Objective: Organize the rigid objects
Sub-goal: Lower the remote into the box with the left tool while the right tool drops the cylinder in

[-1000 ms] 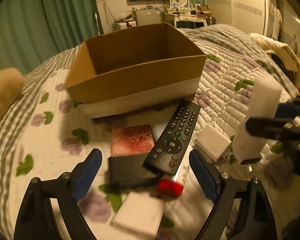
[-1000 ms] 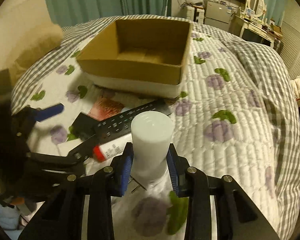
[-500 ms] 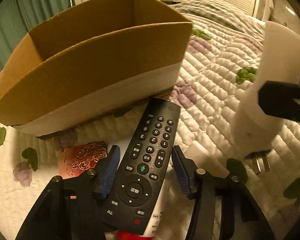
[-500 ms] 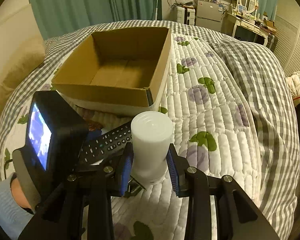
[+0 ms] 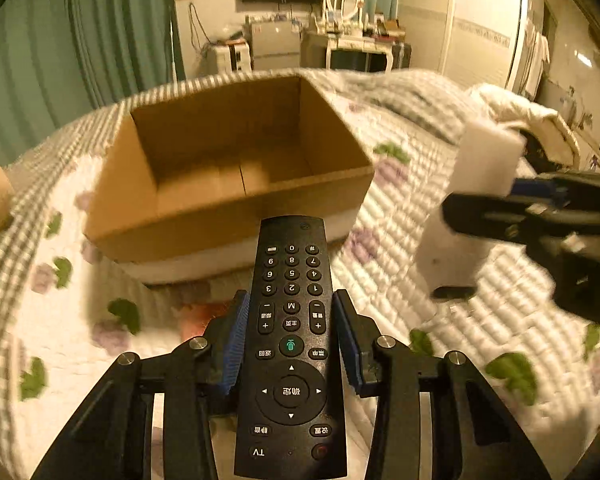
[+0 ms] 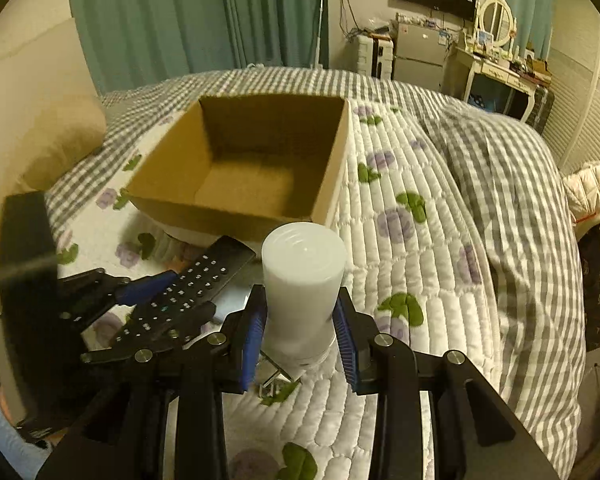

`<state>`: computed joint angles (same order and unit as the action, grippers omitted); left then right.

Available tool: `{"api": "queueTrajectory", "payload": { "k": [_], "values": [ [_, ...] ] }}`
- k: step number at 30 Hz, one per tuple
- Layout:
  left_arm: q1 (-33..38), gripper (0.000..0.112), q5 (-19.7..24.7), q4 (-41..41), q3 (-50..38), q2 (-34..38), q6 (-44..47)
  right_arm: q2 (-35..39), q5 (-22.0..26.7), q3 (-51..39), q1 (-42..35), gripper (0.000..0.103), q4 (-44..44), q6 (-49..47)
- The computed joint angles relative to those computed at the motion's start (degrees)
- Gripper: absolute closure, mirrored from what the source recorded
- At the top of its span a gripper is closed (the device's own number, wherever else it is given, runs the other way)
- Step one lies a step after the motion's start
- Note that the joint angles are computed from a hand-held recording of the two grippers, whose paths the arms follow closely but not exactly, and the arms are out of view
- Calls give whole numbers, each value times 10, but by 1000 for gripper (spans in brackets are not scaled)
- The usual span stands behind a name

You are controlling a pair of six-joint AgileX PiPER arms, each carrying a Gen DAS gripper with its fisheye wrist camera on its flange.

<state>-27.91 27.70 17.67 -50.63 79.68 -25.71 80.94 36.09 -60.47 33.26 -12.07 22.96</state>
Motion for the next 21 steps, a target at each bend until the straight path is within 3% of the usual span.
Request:
{"api": "queueTrajectory", "payload": {
  "k": [2, 5, 8, 11, 21],
  "values": [
    [11, 70, 17, -30, -25, -8, 32, 3, 8, -22, 1, 70, 6, -12],
    [7, 70, 46, 17, -59, -19, -12, 16, 25, -71, -1, 70, 11, -31],
    [33, 70, 67, -44, -104, -23, 51, 37, 44, -129, -1, 70, 5, -43],
    [51, 70, 93, -49, -150, -17, 72, 69, 62, -196, -8, 70, 17, -70],
    [118, 70, 135, -70, -325, 131, 139, 219, 129, -401, -27, 70, 45, -133]
  ]
}}
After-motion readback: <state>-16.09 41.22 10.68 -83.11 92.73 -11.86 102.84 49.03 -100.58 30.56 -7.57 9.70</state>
